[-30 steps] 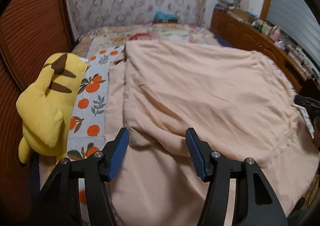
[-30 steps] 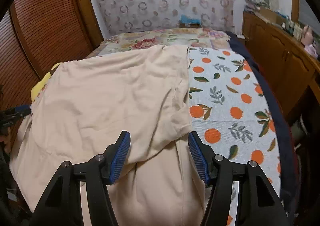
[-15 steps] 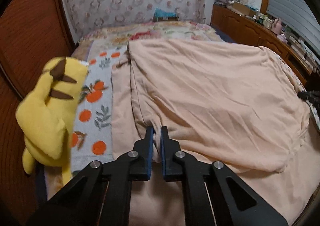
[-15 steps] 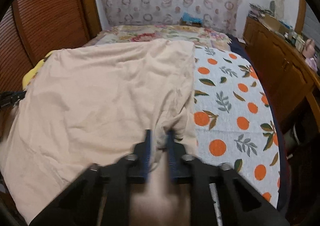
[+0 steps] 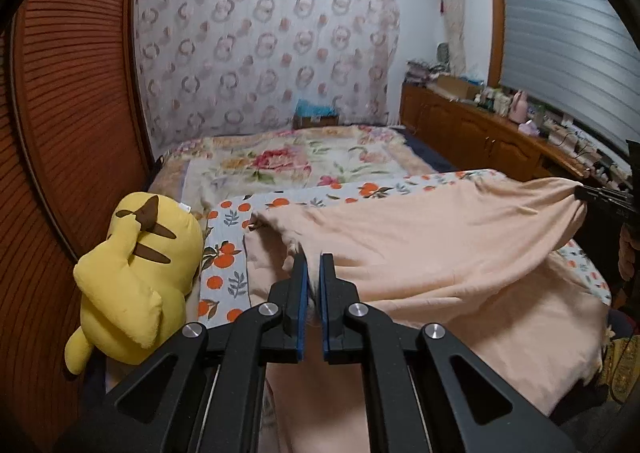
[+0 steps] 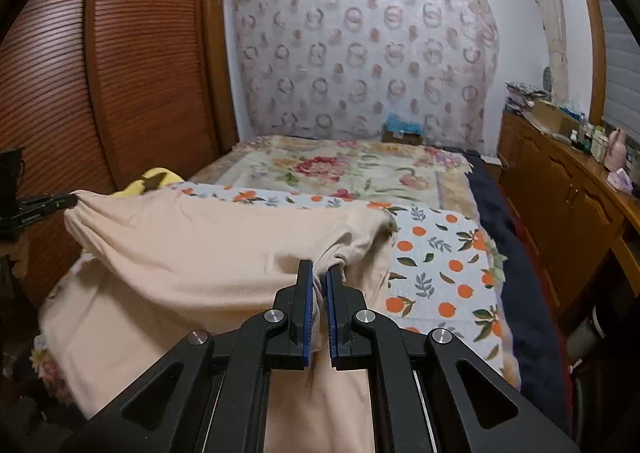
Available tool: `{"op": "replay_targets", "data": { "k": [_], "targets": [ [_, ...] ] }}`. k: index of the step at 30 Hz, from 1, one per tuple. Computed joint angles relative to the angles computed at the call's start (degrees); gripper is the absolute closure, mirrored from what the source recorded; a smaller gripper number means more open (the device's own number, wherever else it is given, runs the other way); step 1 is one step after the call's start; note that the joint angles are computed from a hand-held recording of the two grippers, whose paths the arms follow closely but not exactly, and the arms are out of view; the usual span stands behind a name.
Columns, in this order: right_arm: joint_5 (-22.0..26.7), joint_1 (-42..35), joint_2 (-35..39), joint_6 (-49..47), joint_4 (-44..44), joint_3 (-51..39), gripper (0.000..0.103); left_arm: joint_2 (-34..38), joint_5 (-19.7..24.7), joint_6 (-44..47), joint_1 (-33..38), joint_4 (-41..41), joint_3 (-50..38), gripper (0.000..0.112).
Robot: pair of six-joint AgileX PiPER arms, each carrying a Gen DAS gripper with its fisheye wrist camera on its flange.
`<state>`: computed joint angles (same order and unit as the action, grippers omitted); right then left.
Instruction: Fold small clothes
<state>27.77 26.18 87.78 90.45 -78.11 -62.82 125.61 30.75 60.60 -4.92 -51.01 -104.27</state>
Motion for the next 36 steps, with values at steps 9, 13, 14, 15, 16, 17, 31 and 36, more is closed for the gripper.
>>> {"op": "replay_targets", "data": {
  "k": [9,13,14,15,16,17,31,36],
  "targets": [
    [5.07,7.65,-15.20,-2.59,6.12,12.90,0.097,-11.06,0.95,14.81,4.73,-12.30,19.30,0.106],
    [10.60,11.38,-16.19,-7.18,12.92,13.87,0.097,-11.44,-3.10,13.03,3.59,-8.40,24.38,0.106],
    [10.36,10.98,-15.04,-6.70,13.79,14.31,0.097,-10.57,-4.22,11.84,3.12,-6.58,24.76,0.106],
    [9.21,9.94,-13.74,-6.30,14.40,15.04,0.096,-9.41,-5.00,9.80,2.65,-4.06,24.65,0.104],
    [8.52,9.03,-12.22,-6.14,15.11,15.67,0.090,-8.06,-5.86,6.64,2.08,-0.59,24.27,0.101],
    [9.42,8.67,-10.53,-5.12,15.21,15.75,0.087,-7.30,-7.02,4.85,1.57,1.59,24.38,0.100],
    [7.75,8.18,-4.48,7.24,4.38,16.17,0.043,-5.68,-8.81,10.03,2.66,-5.50,26.71,0.037],
    [6.60,7.71,-1.47,10.00,0.95,15.18,0.042,-5.60,-9.68,9.69,2.57,-5.43,27.33,0.037]
  ]
}}
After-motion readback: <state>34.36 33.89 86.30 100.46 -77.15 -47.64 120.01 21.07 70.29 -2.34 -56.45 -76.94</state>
